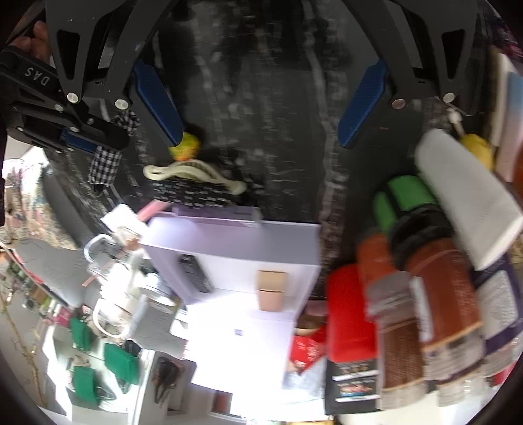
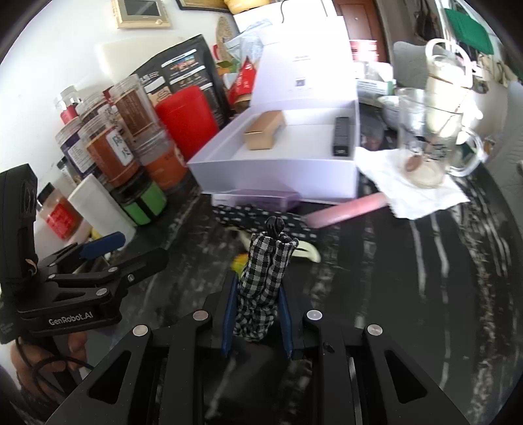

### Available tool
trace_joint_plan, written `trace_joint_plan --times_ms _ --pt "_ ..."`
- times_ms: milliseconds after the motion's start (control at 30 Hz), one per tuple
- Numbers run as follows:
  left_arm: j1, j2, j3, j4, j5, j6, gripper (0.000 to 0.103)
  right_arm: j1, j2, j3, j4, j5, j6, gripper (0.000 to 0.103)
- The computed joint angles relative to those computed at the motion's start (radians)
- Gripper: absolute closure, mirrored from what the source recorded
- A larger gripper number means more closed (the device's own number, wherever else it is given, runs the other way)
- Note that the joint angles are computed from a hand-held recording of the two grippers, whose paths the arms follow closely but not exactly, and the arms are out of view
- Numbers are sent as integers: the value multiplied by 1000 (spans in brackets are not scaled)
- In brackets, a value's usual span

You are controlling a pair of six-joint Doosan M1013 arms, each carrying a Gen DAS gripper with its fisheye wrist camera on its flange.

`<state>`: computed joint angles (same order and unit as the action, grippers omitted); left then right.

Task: Organize rigid objects
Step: 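Grasp the gingham scrunchie with right tool while left tool moves toward the green lollipop, then grasp the green lollipop with left tool while right tool lifts the scrunchie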

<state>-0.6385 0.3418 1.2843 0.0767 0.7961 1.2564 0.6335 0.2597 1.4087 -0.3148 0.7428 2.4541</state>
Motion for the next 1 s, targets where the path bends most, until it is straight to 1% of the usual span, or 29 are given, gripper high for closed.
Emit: trace_joint_plan --times_ms 167,333,433,533,600,633,700,767,867,933,967,1000 --pt "-19 18 -15 -33 5 31 6 -14 -23 33 -1 26 31 80" --pt "-27 37 -31 -56 17 26 6 -28 -43 62 2 26 34 76" --pt "-33 49 -41 -57 27 25 6 -34 -42 67 10 26 32 73" --pt "-38 59 -48 -41 36 17 12 -36 -37 69 3 33 38 70" --pt "-40 65 -53 -34 45 7 20 -38 -37 73 8 21 36 70" --pt "-42 67 -56 -21 51 -2 21 -39 -37 76 8 17 33 70" --pt "-45 73 -62 0 65 -7 28 -38 -36 76 1 14 25 70" --pt "-42 77 -67 -17 73 0 33 -37 -35 76 1 11 16 70" --pt "-34 88 -79 -60 92 21 35 -40 -34 77 15 4 6 68" --pt "-36 91 -83 -58 91 33 35 -43 -31 75 27 9 -3 67" --pt "-35 93 -85 -66 91 40 37 -45 -30 76 36 6 -6 66" --pt "-36 94 -86 -68 89 41 45 -46 -30 77 41 7 -9 65"
